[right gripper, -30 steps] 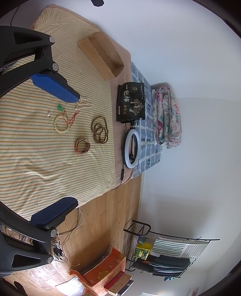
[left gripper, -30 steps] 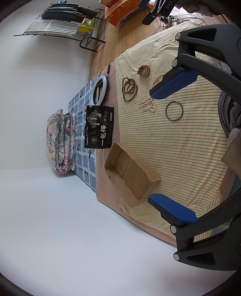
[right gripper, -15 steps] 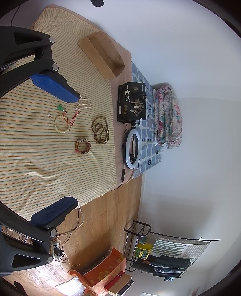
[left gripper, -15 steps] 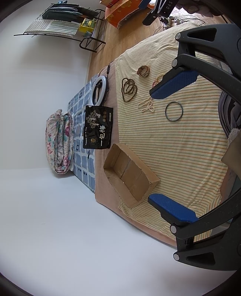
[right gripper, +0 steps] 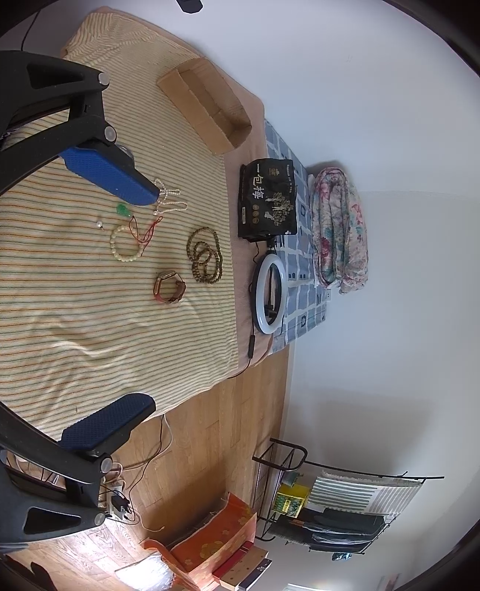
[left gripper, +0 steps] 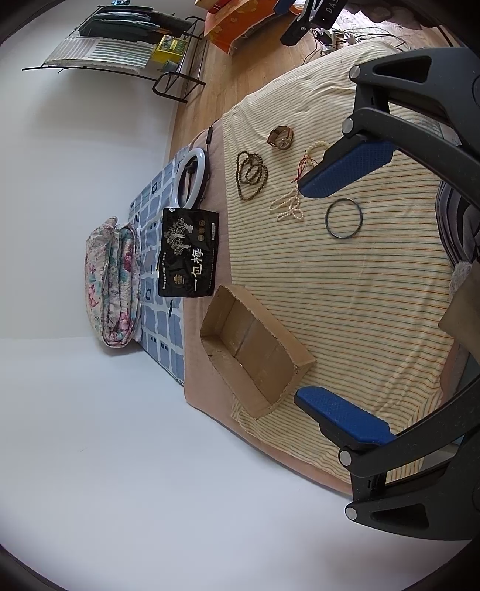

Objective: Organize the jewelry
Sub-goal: 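Grasp the black bangle with the left tool while the right tool approaches the cream bead bracelet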

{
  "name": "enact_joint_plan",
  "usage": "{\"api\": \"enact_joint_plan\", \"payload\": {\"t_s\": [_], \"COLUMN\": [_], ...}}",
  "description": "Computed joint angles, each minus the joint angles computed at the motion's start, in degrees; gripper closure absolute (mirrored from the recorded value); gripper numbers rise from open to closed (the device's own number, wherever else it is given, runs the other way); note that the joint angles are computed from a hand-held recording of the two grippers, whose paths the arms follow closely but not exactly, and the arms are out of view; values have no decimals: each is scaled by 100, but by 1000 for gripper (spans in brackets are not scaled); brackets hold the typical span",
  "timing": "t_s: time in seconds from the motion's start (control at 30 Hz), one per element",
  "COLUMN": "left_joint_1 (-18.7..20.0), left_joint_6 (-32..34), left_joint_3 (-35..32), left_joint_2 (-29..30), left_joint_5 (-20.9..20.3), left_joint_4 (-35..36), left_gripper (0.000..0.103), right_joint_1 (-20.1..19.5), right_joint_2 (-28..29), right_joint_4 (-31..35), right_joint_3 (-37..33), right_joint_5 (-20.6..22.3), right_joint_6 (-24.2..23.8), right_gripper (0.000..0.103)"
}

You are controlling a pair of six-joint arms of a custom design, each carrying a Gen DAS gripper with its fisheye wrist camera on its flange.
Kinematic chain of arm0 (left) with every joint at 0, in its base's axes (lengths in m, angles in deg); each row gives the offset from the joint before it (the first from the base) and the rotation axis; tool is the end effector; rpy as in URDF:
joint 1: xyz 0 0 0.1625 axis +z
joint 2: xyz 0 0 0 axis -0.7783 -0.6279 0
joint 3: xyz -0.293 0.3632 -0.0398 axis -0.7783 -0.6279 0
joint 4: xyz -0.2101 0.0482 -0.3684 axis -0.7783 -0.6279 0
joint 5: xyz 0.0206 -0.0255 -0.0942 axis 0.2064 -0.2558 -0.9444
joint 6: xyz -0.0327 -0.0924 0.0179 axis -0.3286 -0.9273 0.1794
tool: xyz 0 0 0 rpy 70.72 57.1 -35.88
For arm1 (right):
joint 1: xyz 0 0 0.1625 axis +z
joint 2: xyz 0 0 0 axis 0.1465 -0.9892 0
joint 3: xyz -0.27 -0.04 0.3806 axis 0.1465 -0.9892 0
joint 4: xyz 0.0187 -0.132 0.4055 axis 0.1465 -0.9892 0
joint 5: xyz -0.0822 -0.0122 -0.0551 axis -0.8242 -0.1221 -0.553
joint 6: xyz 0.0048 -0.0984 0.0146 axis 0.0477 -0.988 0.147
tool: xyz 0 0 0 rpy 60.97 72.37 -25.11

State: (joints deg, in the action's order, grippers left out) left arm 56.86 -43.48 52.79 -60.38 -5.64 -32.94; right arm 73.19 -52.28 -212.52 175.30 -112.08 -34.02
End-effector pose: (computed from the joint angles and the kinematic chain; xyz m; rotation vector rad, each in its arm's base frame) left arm -0.4366 -0.2560 0.0901 0.0379 1.9556 -1.1235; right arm 0.0616 -0.3548 0.4176 0.7499 -2.1931 0.9370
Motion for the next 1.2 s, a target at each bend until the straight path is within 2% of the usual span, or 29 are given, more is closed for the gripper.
{"api": "enact_joint_plan", "payload": {"t_s": [0.3,0.5,0.73,0.93,1.0,1.2], "left_joint_1": [239,471,680,906,1017,1369], "left_joint_6": [137,823,2170,2908,3224,4734], "left_joint_3": [225,565,1198,1462,1478,1803], "left_joint_2": [-106,-238,-381,-239,-122,263], "left_joint_5": [70,158,344,417,422,219], "left_joint_4": [-92,-772,-2434,-3479,-3729,-5807], "left_gripper": [0,0,0,0,6,8], "right_joint_1": [-158,-176,-208,-305,-329,-500], "right_joint_2": [172,337,615,1039,1218,1568], "right_joint_4": [-54,-43,11,338,257,316], "right_joint_3": [-152,-273,-437,-685,-715,-761], "right_joint_5": [30,65,260,213,128,142], "right_joint_6": [27,-157,-648,-888,-1006,-1299], "right_gripper": [0,0,0,0,0,1]}}
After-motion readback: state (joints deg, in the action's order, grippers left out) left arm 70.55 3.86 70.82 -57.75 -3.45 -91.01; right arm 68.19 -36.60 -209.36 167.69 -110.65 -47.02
